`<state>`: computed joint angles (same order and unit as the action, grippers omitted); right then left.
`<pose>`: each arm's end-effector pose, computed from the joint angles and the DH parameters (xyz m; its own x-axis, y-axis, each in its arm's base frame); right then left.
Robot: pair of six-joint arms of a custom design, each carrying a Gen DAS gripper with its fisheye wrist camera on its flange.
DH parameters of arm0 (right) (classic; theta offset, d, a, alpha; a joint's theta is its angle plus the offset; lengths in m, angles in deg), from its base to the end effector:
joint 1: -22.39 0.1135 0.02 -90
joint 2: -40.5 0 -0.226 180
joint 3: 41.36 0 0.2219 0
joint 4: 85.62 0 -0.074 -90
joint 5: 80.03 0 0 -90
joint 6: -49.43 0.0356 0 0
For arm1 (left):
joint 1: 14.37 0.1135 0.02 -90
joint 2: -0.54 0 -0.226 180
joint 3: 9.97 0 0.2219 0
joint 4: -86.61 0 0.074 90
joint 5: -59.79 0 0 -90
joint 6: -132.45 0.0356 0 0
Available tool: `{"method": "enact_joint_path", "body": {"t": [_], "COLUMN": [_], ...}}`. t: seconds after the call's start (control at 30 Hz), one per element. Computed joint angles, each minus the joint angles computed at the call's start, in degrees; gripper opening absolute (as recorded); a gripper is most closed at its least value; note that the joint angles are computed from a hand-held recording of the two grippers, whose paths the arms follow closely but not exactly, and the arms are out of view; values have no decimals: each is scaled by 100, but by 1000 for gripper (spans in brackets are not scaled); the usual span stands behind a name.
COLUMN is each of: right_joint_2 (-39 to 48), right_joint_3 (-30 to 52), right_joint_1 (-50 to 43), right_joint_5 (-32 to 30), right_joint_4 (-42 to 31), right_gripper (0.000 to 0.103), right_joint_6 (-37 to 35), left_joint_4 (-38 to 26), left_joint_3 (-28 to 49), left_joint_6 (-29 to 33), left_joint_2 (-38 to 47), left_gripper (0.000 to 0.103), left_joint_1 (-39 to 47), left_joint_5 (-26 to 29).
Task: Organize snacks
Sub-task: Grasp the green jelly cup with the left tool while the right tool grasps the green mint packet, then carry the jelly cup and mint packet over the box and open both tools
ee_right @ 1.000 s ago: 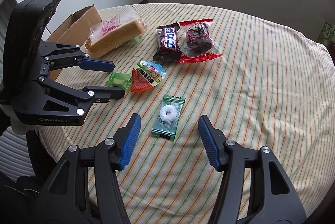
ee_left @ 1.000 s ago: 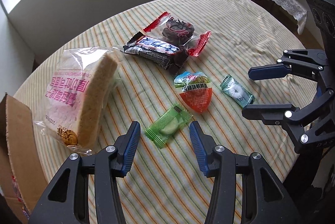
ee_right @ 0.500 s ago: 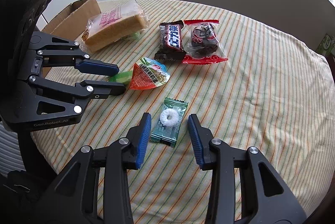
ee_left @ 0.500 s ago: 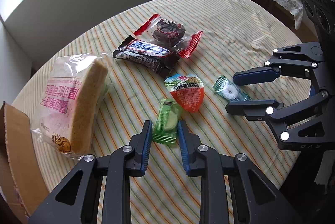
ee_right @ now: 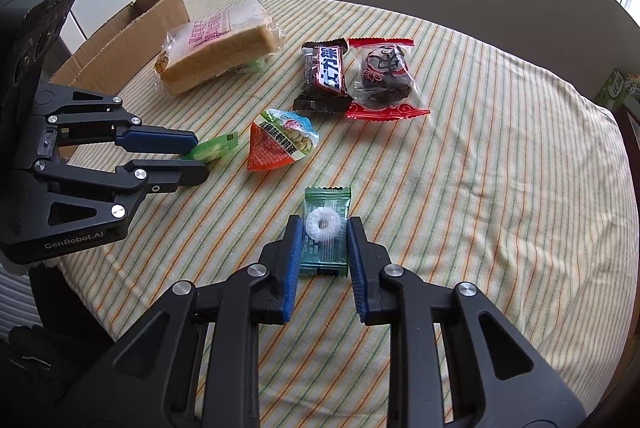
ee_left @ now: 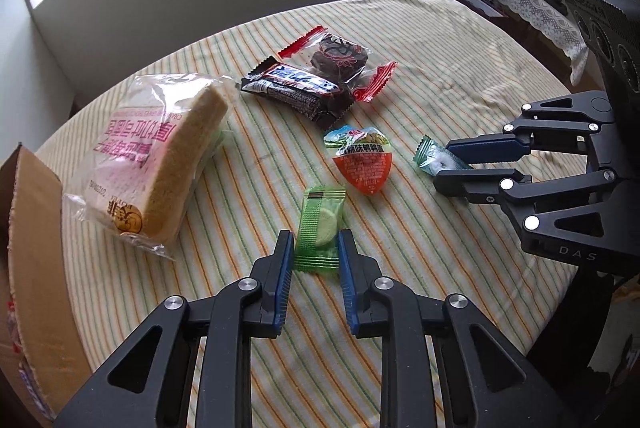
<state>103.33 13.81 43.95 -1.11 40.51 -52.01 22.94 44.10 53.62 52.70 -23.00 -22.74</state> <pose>0.1729 0.0757 0.1892 -0.7129 -0.4910 -0.5007 -0.5991 0.7975 0.0710 0.1524 -0.0278 0.2031 -0.8139 0.3178 -0.4864 0.3744 0.9271 -0.0207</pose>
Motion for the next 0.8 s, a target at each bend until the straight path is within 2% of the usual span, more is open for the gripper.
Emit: {"method": "enact_joint_path", "body": {"t": [0.23, 0.47, 0.63, 0.8], "right_joint_2": [-512, -639, -456, 131], "right_joint_3": [214, 787, 1310, 1958], "right_joint_1": [45, 552, 1171, 1963], "right_joint_5": [-6, 70, 227, 600], "right_joint_4": [-478, -753, -694, -498], "right_gripper": [23, 23, 23, 23], "right_joint_6": [104, 485, 908, 1230], "left_joint_4": [-563, -1214, -1699, -2196], "left_joint_3": [53, 389, 723, 1156], "left_joint_6": [268, 884, 2010, 3517], "left_joint_2": [-626, -1198, -1156, -687], "left_gripper": [21, 21, 21, 21], "left_joint_1": [619, 1861, 3615, 5666], "left_joint_5": [269, 783, 1599, 2451]}}
